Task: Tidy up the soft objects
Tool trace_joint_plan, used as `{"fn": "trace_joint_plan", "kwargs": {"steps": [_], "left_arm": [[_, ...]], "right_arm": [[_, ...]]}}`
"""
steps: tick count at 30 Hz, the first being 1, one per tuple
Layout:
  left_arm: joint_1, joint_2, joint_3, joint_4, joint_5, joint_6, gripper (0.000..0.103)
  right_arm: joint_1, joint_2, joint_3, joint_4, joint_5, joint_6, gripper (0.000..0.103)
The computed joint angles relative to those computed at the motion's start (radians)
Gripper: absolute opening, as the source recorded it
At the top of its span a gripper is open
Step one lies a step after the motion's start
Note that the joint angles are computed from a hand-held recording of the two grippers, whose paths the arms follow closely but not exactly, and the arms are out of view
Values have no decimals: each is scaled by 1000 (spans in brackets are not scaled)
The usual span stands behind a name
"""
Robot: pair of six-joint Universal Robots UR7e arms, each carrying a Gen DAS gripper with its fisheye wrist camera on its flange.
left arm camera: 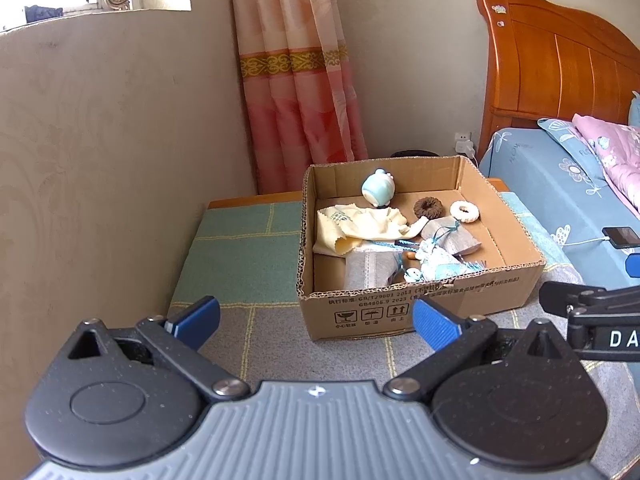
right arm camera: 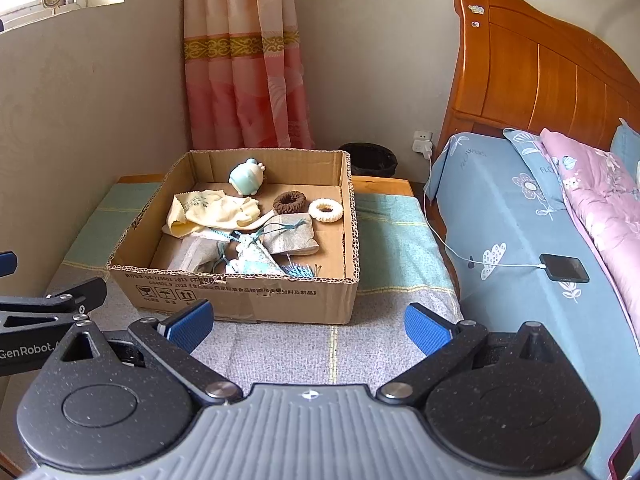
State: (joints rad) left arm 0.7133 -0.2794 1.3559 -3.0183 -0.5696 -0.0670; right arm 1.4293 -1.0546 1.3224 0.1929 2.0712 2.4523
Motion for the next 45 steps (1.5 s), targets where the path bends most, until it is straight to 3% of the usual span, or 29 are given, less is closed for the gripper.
{"fn": "trace_joint_plan", "kwargs": {"steps": [45], "left_arm": [[-6, -9, 16, 15, 3, -22, 102]], "right_arm": [[1, -13, 28, -41, 1, -16, 103]]}}
